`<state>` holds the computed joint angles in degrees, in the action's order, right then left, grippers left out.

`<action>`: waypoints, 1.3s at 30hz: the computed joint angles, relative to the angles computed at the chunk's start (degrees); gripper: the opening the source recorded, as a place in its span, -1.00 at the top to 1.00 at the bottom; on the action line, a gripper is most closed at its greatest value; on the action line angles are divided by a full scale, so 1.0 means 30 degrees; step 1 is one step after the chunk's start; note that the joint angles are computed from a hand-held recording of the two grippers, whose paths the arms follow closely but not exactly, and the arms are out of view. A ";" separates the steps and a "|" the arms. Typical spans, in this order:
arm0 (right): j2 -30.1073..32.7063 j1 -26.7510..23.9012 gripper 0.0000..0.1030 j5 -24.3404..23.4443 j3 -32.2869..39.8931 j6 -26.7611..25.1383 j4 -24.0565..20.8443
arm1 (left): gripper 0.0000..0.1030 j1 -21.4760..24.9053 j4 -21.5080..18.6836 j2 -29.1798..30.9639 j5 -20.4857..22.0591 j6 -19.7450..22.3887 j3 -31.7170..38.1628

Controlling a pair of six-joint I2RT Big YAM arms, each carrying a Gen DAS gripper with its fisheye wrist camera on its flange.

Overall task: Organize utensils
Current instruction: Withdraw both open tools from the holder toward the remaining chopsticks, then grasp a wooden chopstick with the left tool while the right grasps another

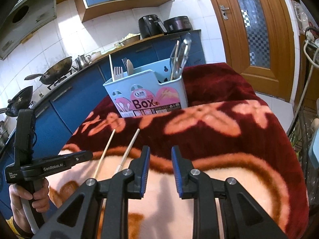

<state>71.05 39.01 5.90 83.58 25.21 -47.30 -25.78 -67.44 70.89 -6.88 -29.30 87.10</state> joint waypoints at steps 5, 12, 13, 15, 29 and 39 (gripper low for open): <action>-0.0041 -0.0104 0.51 -0.0071 -0.0268 0.0143 -0.0133 | 0.72 -0.0036 -0.0021 0.0331 0.0736 -0.0147 0.0104; 0.0016 -0.0334 0.50 -0.0373 -0.0547 0.0368 -0.0347 | 0.72 -0.0229 -0.0222 0.0849 0.0652 0.0154 0.0585; 0.0026 -0.0357 0.50 -0.0412 -0.0582 0.0417 -0.0364 | 0.72 -0.0218 -0.0300 0.0948 0.0710 0.0195 0.0707; 0.0043 -0.0381 0.50 -0.0451 -0.0611 0.0497 -0.0438 | 0.72 -0.0102 -0.0573 0.1162 0.1180 0.0258 0.0968; -0.0258 -0.0716 0.49 -0.0656 -0.1169 0.0865 -0.0272 | 0.72 0.0170 -0.0935 0.1767 0.2760 -0.0296 0.1376; -0.0246 -0.0676 0.47 -0.0689 -0.1212 0.0905 -0.0228 | 0.85 0.0728 -0.0361 0.1540 0.3885 -0.0515 0.0911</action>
<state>70.31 36.98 3.83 79.95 27.93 -47.99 -23.60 -68.52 75.51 4.78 -30.84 89.83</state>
